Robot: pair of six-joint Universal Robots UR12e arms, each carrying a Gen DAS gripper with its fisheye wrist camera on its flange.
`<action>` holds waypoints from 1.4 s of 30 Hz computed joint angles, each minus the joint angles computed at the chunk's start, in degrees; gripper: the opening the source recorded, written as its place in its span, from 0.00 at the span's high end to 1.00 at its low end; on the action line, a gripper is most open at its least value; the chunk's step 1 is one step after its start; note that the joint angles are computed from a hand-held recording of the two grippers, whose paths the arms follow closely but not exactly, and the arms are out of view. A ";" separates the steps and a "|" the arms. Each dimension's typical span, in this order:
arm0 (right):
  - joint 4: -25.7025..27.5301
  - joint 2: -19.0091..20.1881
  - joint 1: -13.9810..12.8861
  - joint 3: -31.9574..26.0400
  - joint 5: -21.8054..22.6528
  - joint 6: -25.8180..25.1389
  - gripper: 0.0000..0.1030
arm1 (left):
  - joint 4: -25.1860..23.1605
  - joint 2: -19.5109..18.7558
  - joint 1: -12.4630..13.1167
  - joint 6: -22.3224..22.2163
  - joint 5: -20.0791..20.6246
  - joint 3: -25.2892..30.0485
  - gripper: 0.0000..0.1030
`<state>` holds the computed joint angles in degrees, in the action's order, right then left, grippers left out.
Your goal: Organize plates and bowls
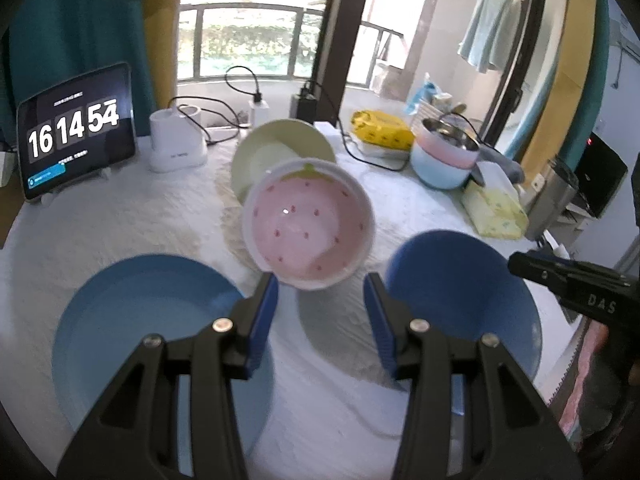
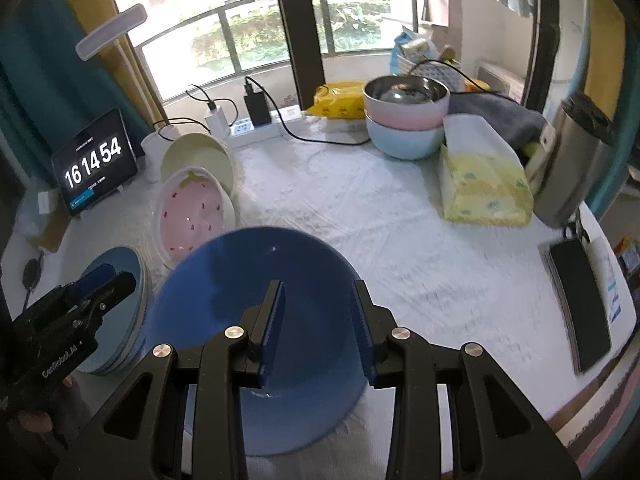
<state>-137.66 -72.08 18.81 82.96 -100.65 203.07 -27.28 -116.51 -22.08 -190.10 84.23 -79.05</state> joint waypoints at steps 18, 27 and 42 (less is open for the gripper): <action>2.11 6.13 -0.10 -8.50 3.04 -2.84 0.66 | -1.31 -3.36 1.43 -2.45 1.30 4.41 0.55; 5.10 9.53 -0.11 -13.04 6.00 -3.31 0.66 | -3.94 -5.29 1.66 -4.69 1.59 7.11 0.55; 9.98 13.82 -0.13 -17.96 8.27 -1.94 0.66 | -9.85 -7.86 1.81 -7.16 1.88 10.95 0.55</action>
